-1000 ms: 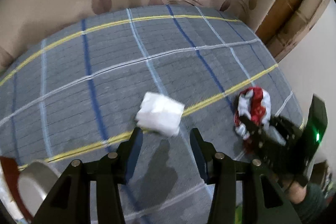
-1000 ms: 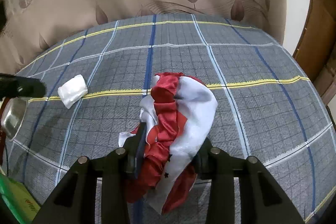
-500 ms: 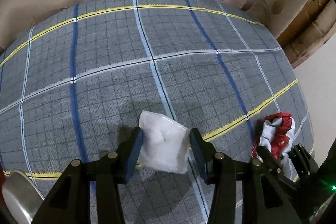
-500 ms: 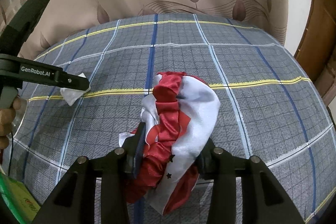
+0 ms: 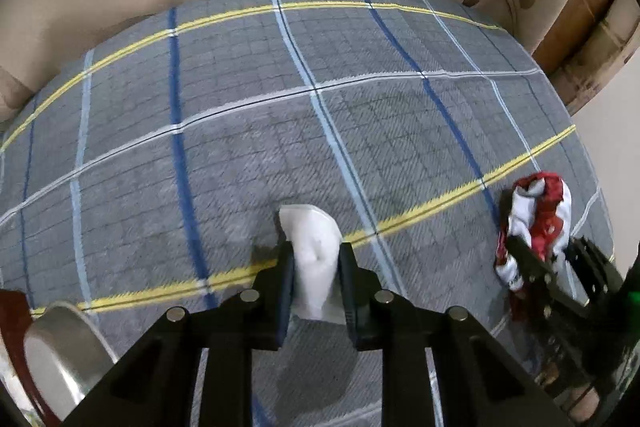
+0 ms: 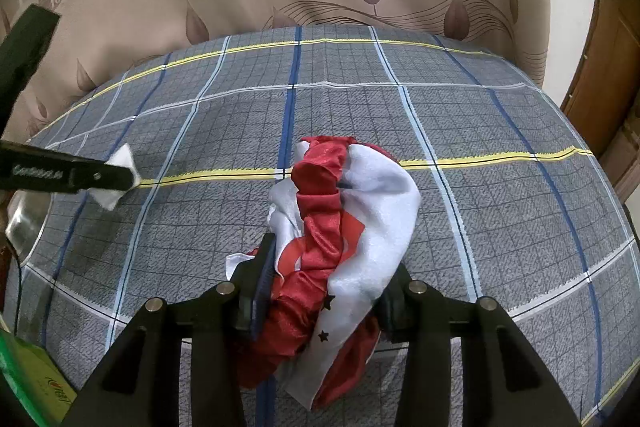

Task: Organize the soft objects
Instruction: 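Grasp the small white cloth with the left gripper while the right gripper holds the red-and-white cloth, then carry the small white cloth into the gold tray and open the left gripper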

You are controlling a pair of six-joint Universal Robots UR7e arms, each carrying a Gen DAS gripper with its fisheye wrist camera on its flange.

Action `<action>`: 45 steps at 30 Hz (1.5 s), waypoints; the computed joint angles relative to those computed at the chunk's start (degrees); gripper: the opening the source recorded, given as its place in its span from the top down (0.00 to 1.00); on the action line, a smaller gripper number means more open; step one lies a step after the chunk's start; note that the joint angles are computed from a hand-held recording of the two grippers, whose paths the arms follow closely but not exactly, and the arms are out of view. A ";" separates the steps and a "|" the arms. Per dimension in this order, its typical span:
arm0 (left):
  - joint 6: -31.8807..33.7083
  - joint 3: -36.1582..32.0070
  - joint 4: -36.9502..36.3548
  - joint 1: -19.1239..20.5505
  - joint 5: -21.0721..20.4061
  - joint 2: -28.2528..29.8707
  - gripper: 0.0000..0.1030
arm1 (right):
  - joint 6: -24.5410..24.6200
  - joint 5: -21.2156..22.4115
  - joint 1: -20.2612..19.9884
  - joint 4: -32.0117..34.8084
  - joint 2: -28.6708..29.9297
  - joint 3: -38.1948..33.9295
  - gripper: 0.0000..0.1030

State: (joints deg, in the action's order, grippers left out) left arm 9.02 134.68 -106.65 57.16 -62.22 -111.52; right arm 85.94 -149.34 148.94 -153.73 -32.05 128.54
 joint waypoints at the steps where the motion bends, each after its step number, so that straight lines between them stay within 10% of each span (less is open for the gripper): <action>1: -0.21 -0.02 0.76 -0.28 0.33 -1.13 0.79 | 0.00 0.00 0.00 0.00 0.00 0.00 0.60; 45: 4.36 -18.11 16.96 6.29 9.82 -16.76 0.79 | 0.24 -0.05 -0.29 1.23 0.26 -0.39 0.59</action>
